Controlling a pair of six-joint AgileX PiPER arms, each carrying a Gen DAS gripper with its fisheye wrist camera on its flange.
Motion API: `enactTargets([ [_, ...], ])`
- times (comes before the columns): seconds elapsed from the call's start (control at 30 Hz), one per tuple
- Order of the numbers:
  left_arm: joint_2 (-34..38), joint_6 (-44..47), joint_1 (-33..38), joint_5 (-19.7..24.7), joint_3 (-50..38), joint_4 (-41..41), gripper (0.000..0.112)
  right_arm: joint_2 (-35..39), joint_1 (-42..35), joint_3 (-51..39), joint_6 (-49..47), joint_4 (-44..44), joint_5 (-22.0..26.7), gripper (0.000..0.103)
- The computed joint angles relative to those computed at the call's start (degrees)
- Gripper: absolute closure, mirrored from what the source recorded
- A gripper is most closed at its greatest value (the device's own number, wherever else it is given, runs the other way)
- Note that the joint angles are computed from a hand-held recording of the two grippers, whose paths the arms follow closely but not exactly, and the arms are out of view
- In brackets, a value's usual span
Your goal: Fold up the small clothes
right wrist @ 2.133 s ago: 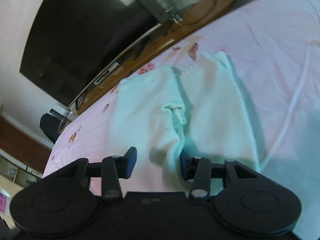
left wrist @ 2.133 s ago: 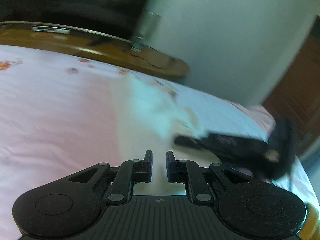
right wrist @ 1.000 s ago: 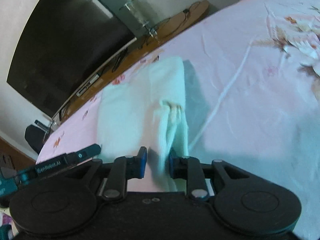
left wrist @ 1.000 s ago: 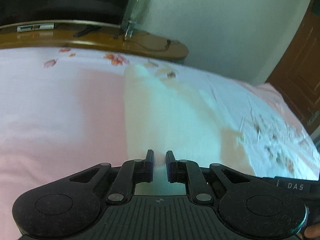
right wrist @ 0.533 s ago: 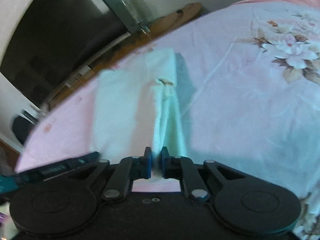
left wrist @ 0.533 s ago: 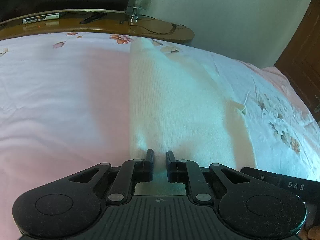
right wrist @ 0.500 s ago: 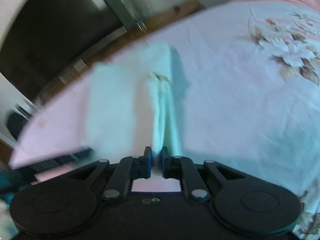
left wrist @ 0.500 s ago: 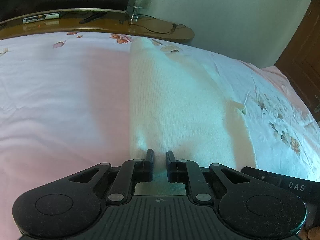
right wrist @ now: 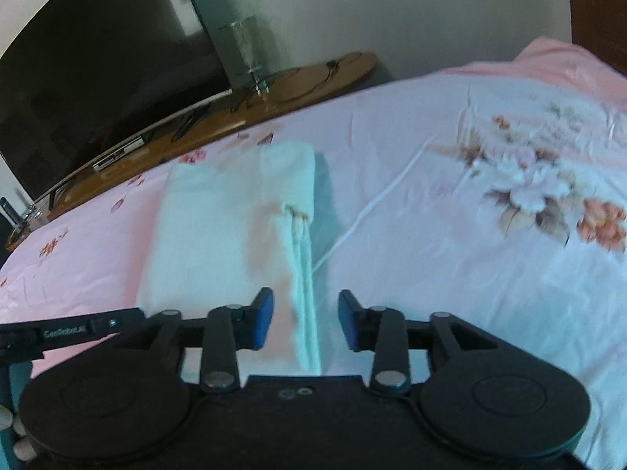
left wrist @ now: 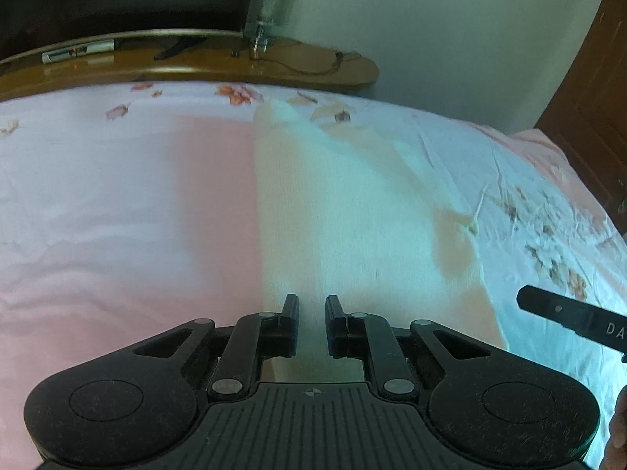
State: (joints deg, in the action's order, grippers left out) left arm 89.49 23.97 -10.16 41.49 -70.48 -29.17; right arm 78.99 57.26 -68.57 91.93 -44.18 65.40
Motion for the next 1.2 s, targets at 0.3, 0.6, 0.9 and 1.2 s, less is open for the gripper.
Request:
enactTargets([
  [0.3,8.9,-6.1,-2.5,-1.8,-11.7,4.4,0.100,7.0,-8.9,-7.4,-12.6,0.4,-8.2,0.069],
  [0.6,22.1,-14.6,-5.7,-2.7,-27.5,11.8,0.100,20.3,-19.2,-20.2,-28.0,4.9,-14.9,0.070],
  [0.9,30.4,-19.5,-6.7,-2.8,-36.4,13.8,0.100,28.8,-21.9,-21.4,-26.6,-0.6,-17.5,0.070],
  [1.2,27.6,-16.7,-8.3,-7.2,-31.1,17.6,0.100,27.0,-22.2,-18.1,-22.9,-1.0,-19.6,0.069],
])
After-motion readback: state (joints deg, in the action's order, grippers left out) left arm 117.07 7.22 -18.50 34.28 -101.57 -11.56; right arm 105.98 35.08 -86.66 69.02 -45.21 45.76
